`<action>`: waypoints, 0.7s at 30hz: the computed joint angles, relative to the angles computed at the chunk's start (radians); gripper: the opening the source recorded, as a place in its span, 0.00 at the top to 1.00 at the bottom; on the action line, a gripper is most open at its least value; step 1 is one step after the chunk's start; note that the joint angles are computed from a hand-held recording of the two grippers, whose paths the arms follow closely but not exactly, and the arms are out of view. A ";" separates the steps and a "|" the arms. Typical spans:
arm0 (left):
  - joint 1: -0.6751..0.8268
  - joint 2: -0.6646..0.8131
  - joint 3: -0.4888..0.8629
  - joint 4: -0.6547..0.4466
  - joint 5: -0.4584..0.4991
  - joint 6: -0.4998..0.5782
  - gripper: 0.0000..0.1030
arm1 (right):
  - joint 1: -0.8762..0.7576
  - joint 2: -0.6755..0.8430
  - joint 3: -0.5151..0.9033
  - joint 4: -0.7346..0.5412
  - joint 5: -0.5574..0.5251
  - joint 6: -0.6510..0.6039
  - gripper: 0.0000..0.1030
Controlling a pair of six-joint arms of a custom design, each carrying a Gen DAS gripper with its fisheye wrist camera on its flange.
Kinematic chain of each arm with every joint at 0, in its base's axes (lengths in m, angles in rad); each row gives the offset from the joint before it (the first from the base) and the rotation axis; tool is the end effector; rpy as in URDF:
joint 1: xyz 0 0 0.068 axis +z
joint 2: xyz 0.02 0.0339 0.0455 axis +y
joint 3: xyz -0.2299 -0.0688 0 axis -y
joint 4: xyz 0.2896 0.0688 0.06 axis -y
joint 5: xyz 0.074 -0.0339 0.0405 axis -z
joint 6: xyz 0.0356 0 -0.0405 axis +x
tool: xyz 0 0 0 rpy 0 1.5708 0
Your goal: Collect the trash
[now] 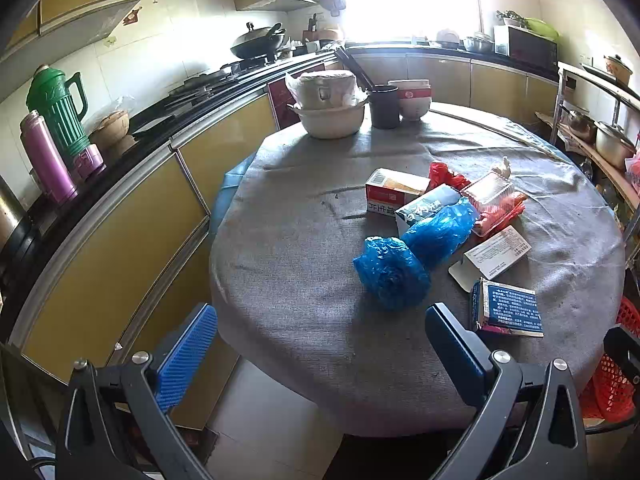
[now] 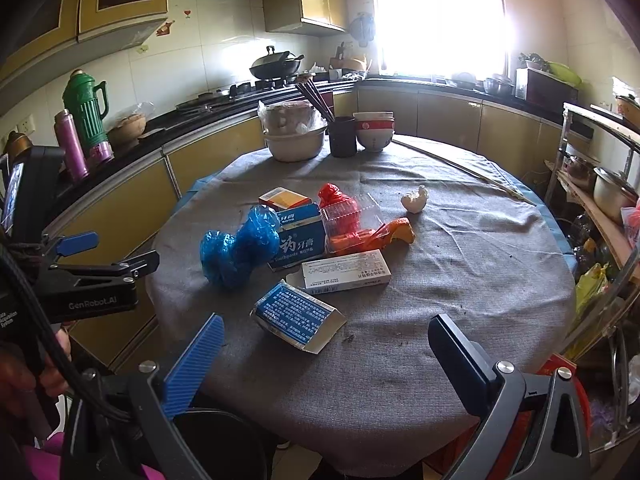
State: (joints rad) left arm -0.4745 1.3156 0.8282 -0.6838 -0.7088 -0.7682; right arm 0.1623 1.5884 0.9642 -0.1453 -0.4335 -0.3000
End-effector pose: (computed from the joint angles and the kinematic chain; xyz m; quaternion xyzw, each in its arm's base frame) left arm 0.2643 -0.1097 0.1603 -0.2026 0.8992 0.1682 0.3493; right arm 0.3632 0.0746 0.1488 -0.2877 0.8561 0.1714 0.3936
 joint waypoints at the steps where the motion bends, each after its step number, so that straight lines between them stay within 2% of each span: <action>1: 0.000 0.001 0.000 0.001 0.000 0.001 0.00 | 0.000 0.002 0.001 0.000 0.000 0.001 0.00; 7: 0.014 0.009 -0.004 0.015 0.017 0.006 0.00 | 0.000 0.023 0.020 -0.016 -0.004 -0.005 0.00; 12: 0.053 0.013 -0.020 0.051 0.060 0.039 0.00 | 0.011 0.104 0.086 -0.031 0.011 -0.038 0.00; 16: 0.161 -0.025 -0.066 0.147 0.205 0.133 0.00 | 0.019 0.224 0.189 -0.047 -0.034 -0.070 0.00; 21: 0.329 -0.011 -0.078 0.275 0.464 0.269 0.00 | 0.052 0.397 0.343 -0.066 -0.063 -0.125 0.00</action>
